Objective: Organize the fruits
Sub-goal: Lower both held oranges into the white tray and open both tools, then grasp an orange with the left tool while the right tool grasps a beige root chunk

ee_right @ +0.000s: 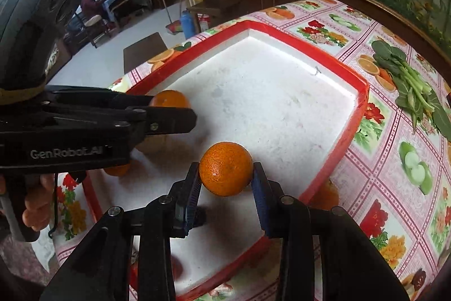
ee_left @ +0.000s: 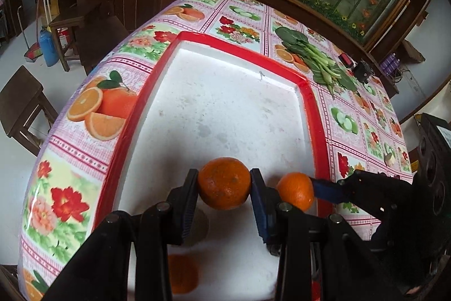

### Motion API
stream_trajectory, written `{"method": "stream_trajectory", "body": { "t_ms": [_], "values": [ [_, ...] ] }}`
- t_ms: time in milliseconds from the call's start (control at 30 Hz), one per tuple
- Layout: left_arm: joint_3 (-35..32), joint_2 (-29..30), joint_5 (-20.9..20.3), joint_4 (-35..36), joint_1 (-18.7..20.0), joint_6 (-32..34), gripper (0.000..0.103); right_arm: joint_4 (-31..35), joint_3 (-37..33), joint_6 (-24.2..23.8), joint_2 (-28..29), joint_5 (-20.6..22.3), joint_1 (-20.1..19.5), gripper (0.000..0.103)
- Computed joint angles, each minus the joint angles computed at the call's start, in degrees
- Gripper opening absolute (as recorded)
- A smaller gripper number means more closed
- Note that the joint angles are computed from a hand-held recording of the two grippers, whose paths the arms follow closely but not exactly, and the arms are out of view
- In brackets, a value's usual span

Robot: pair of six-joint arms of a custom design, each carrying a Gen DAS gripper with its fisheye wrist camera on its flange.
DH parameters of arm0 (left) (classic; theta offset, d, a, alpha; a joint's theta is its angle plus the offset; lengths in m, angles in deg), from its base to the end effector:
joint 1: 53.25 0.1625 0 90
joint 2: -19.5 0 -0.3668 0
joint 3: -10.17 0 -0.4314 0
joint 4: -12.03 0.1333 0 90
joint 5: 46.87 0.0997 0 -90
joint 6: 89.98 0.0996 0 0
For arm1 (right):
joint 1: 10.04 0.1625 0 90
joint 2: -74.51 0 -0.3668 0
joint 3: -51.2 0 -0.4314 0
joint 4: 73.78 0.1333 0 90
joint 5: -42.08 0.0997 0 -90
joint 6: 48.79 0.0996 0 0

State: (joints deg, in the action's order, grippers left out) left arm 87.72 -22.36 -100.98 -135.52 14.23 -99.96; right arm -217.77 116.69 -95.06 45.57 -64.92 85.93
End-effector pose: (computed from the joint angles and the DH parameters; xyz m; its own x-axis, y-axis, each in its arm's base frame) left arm -0.1087 -0.7627 0.1178 -0.8810 -0.0416 -0.4713 0.2059 0.8632 -0.4610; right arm 0.1859 -0.7761 0.0221 -0.5921 -0.6942 0.4094 -0.7625 0.6470 -0.0056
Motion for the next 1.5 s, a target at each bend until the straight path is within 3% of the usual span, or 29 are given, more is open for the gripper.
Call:
{"method": "stream_trajectory", "body": {
  "t_ms": [400,467,667,800,1167,1500],
  "values": [
    [-2.51,2.54,1.16,0.84,0.26,1.65,0.039,0.4,-0.71,1.0,1.13,-2.58,0.17,0.035],
    [-3.1,2.92,1.72,1.48,0.25,1.52,0.04,0.16,-0.62,0.73,1.2,-3.01,0.29,0.04],
    [-4.29,3.49,1.4,2.06,0.45,1.12,0.058,-0.06,-0.31,0.91,0.91,-3.43,0.39,0.043],
    [-4.14,3.31,1.81,2.3,0.35,0.46,0.059,-0.39,0.41,1.23,0.18,-3.37,0.38,0.045],
    [1.01,-0.61,2.62,0.6,-0.81,-2.35,0.059,-0.82,5.23,3.93,-4.38,-0.59,0.11,0.051],
    [6.22,-2.67,3.59,-2.11,-4.25,-2.46,0.059,-1.56,13.27,5.43,-11.52,1.49,-1.31,0.055]
  ]
}}
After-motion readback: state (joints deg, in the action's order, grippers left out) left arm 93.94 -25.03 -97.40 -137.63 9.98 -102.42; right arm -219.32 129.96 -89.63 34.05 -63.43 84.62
